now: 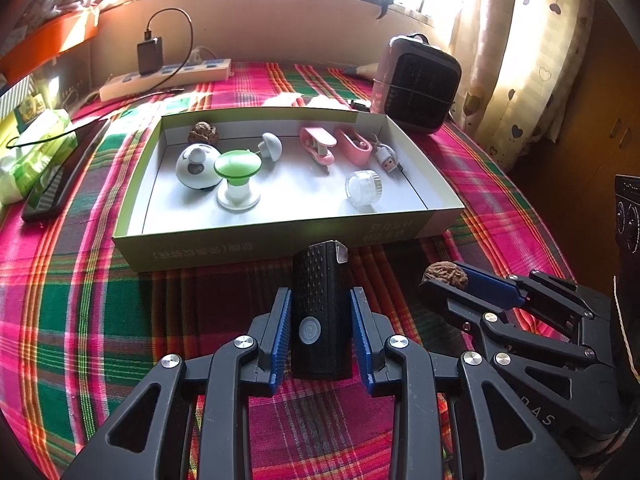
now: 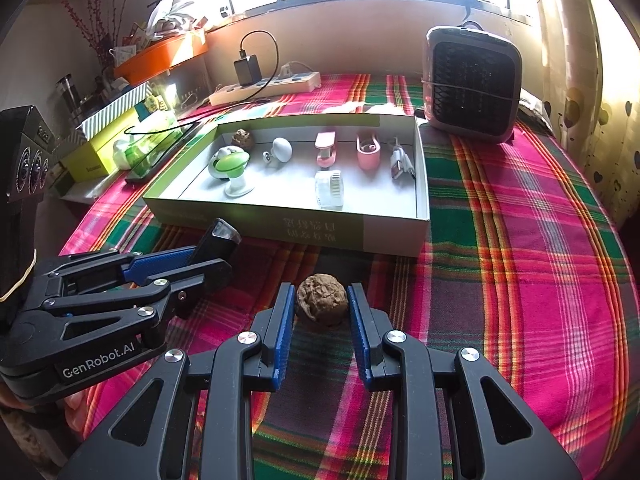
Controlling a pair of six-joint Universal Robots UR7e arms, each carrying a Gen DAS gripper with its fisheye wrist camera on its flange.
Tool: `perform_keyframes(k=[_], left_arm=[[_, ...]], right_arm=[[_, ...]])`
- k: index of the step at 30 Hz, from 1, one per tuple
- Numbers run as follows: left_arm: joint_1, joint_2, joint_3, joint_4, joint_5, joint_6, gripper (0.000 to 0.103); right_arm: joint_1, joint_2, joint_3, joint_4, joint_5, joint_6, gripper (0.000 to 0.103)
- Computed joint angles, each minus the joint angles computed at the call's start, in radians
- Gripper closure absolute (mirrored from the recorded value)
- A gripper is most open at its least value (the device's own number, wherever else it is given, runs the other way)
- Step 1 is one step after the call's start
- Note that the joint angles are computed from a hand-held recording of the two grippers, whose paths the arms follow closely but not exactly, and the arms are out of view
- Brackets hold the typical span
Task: Organize objects
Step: 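Lift the black device with the left tool while the right tool carries the walnut toward the box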
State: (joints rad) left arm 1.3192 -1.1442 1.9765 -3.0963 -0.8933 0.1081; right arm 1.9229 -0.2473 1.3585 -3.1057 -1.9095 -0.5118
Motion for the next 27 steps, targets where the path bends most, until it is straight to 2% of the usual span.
perform_keyframes(k=[14,27], left_arm=[[-0.015,-0.028,0.022,-0.029,0.009,0.014,0.076],[-0.028,-0.042,0.015,-0.065,0.047,0.042,0.076]], right_arm=[[0.016,-0.005,0.004,-0.016,0.013,-0.012,0.075],[0.033,0.003,-0.026,-0.031,0.027,-0.024,0.075]])
